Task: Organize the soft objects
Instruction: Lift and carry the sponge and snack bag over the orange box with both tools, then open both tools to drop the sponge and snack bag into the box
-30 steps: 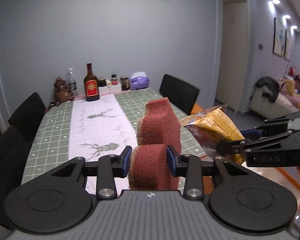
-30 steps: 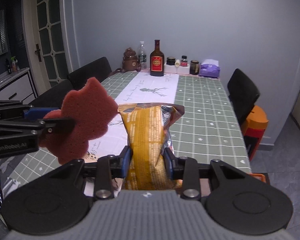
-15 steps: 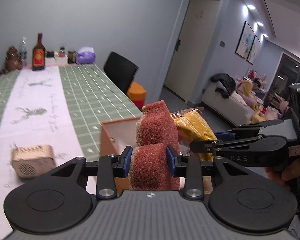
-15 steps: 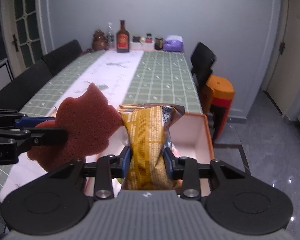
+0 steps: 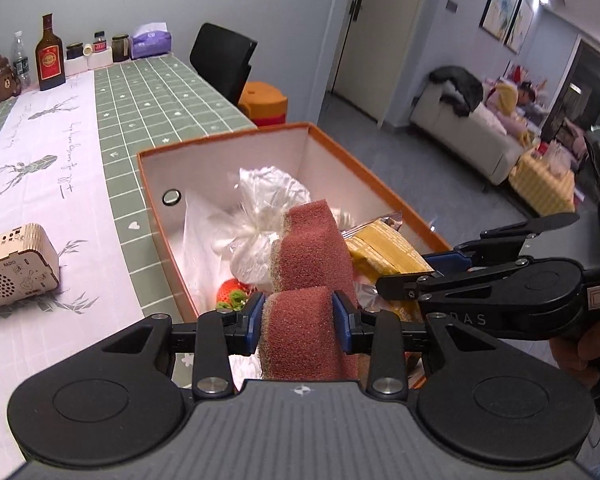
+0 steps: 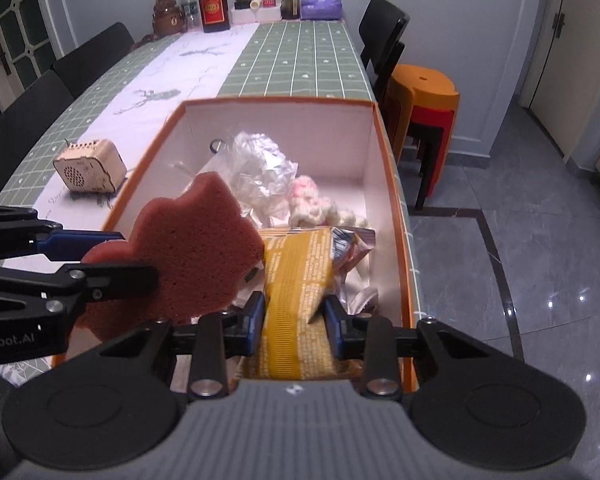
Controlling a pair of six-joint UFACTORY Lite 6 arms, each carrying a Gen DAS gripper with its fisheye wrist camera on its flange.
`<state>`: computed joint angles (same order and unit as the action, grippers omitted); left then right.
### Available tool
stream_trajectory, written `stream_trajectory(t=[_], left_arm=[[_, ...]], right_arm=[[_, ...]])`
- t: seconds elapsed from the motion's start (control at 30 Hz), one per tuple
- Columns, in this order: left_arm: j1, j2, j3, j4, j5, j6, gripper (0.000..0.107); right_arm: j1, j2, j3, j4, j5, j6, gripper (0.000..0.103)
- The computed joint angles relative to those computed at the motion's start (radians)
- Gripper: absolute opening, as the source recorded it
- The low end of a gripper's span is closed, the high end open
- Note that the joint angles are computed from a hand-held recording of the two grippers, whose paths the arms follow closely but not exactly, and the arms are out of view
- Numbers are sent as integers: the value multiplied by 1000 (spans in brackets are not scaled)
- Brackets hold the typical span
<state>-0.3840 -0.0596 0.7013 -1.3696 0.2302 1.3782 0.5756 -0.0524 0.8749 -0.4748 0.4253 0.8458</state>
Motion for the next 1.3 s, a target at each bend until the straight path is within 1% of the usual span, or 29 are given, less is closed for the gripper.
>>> stream_trajectory(t=[0.07, 0.1, 0.2, 0.3, 0.4, 0.43, 0.53, 0.57, 0.6, 0.63, 0.67, 0.7, 0.77, 0.83, 0.93, 1.0, 1.07, 1.13, 1.2, 1.3], left_arm=[[-26, 11, 4, 54, -26, -59, 41], [-43, 23, 15, 112, -29, -120, 39], [-45, 73, 50, 166, 7, -167, 37], [-62, 90, 52, 202, -5, -209, 37], [-62, 110, 67, 299, 14, -300, 37], [-56, 109, 65, 301, 20, -303, 37], [-40, 85, 42, 250, 25, -239, 37], [-32, 71, 33, 246, 31, -229, 41], [-28, 53, 25, 235, 34, -219, 47], [-18, 37, 16, 213, 40, -192, 51], [-7, 22, 8, 193, 47, -165, 57], [2, 8, 5, 176, 49, -143, 59], [24, -26, -11, 141, 57, -93, 59], [62, -62, -32, 66, 78, -12, 59], [111, -110, -54, -4, 88, 60, 59], [138, -128, -65, -37, 87, 95, 59], [175, -129, -75, -80, 112, 152, 59], [199, -124, -85, -105, 128, 186, 59], [219, -118, -99, -141, 140, 234, 59], [261, -104, -116, -175, 171, 298, 59]], right_arm=[[-10, 16, 0, 14, -17, -20, 32], [-16, 26, 3, 22, -25, -31, 32], [-28, 53, 11, 49, -48, -66, 32], [-21, 68, 14, 40, -48, -66, 32], [-15, 62, 3, 41, -44, -76, 32], [-11, 60, 0, 37, -43, -71, 32], [-3, 33, -11, 31, -39, -71, 33], [0, 23, -13, 31, -39, -71, 33], [8, 12, -15, 5, -37, -43, 33], [26, 2, -11, -45, -21, 5, 35], [42, -3, -5, -90, -4, 45, 41], [59, -9, -1, -135, 10, 85, 43], [86, -17, 9, -194, 32, 141, 44], [103, -29, 14, -216, 34, 166, 44], [129, -8, 33, -210, 28, 173, 44], [135, 32, 52, -168, 18, 147, 38], [129, 75, 64, -125, -9, 116, 24], [115, 116, 75, -59, -41, 68, 18], [104, 150, 79, -35, -65, 63, 16], [96, 209, 91, -65, -79, 106, 12]])
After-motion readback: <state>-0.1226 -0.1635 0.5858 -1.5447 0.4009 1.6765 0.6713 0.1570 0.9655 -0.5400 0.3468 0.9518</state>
